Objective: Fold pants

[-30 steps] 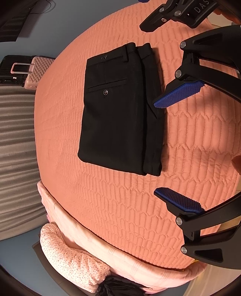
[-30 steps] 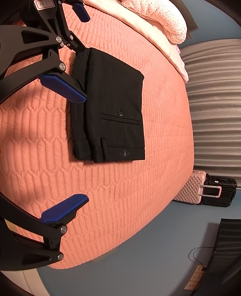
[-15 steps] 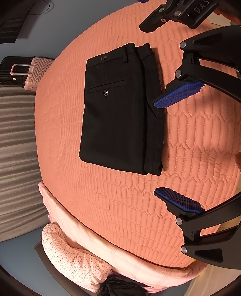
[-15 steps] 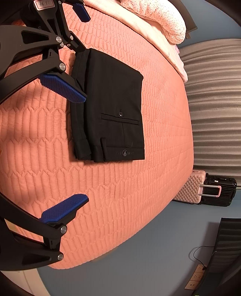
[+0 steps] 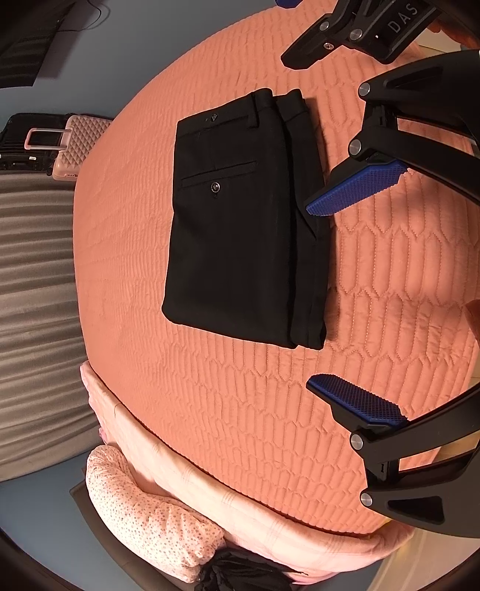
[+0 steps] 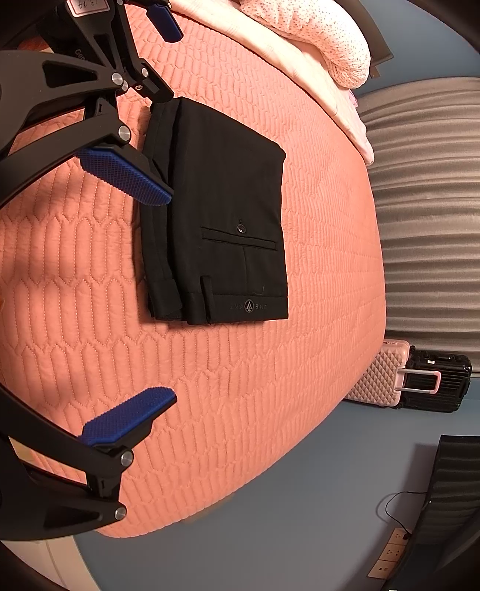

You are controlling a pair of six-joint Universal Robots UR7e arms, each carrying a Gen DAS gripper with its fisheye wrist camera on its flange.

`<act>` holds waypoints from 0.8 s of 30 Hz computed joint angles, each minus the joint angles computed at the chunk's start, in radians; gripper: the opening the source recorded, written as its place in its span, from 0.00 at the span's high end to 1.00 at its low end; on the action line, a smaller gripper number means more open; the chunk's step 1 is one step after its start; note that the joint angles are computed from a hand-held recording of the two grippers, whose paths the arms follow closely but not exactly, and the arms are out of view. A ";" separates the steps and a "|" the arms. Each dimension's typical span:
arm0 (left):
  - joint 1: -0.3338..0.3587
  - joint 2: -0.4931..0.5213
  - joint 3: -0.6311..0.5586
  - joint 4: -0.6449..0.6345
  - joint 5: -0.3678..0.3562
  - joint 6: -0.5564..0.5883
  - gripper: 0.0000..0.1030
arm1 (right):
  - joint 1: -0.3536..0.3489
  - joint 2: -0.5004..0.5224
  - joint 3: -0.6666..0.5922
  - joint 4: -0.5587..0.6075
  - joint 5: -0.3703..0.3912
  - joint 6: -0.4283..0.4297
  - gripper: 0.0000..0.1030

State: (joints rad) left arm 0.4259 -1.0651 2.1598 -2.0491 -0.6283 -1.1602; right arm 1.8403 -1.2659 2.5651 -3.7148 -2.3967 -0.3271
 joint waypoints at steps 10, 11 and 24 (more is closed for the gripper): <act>-0.004 -0.014 0.015 -0.036 -0.001 0.027 0.17 | -0.002 -0.003 0.003 0.004 0.001 0.002 0.05; -0.006 -0.013 0.015 -0.035 0.001 0.028 0.17 | -0.003 -0.003 0.002 0.006 0.003 0.004 0.05; -0.002 -0.009 0.004 -0.007 0.006 0.009 0.16 | -0.003 0.002 0.001 -0.003 0.004 -0.005 0.05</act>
